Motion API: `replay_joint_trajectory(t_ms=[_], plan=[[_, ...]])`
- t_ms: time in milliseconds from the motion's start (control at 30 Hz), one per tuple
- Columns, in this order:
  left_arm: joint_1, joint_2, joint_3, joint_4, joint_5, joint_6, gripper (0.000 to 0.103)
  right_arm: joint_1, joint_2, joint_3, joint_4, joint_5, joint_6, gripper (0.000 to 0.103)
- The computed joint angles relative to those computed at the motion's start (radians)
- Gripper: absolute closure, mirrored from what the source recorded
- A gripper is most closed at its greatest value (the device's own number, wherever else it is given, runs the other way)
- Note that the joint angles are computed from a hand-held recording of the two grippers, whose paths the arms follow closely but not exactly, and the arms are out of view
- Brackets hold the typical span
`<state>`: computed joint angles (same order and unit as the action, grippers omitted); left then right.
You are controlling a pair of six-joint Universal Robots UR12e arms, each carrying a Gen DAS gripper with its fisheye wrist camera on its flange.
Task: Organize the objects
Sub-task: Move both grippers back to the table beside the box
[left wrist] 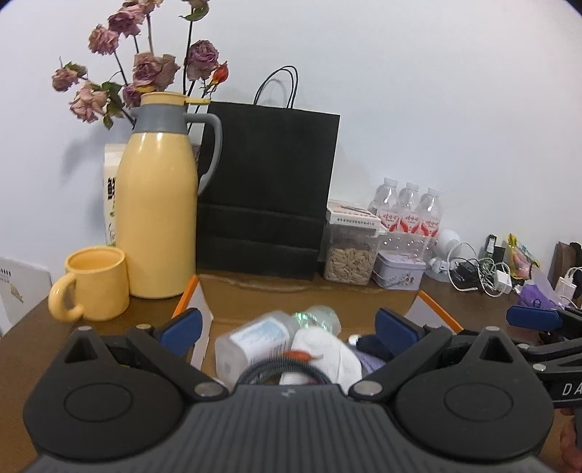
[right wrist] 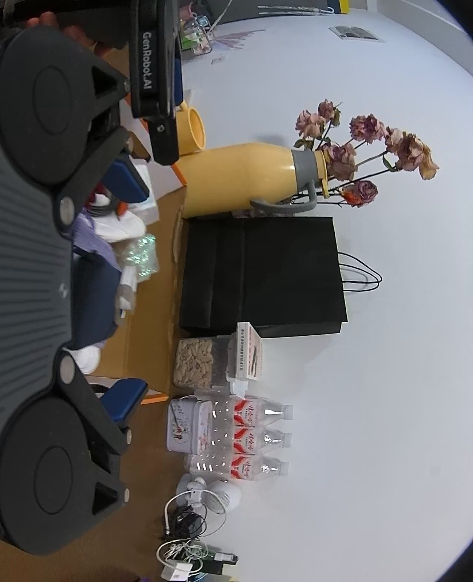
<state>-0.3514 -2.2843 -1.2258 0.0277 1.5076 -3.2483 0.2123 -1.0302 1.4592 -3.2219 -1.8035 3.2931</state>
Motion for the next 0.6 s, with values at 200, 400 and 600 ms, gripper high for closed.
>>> replay_joint_trajectory(t_ms=[200,400,600], plan=[[0.004,0.046,-0.08,0.012,-0.008,0.005,0.0,0.015,-0.034,0.054,-0.002,-0.017,0.013,0.0],[0.011,0.084,-0.153,0.0,-0.005,0.02,0.0,0.029,-0.06,0.105,0.026,-0.037,0.03,0.0],[0.022,0.115,-0.22,-0.009,-0.006,0.039,0.0,0.04,-0.078,0.146,0.074,-0.042,0.046,0.0]])
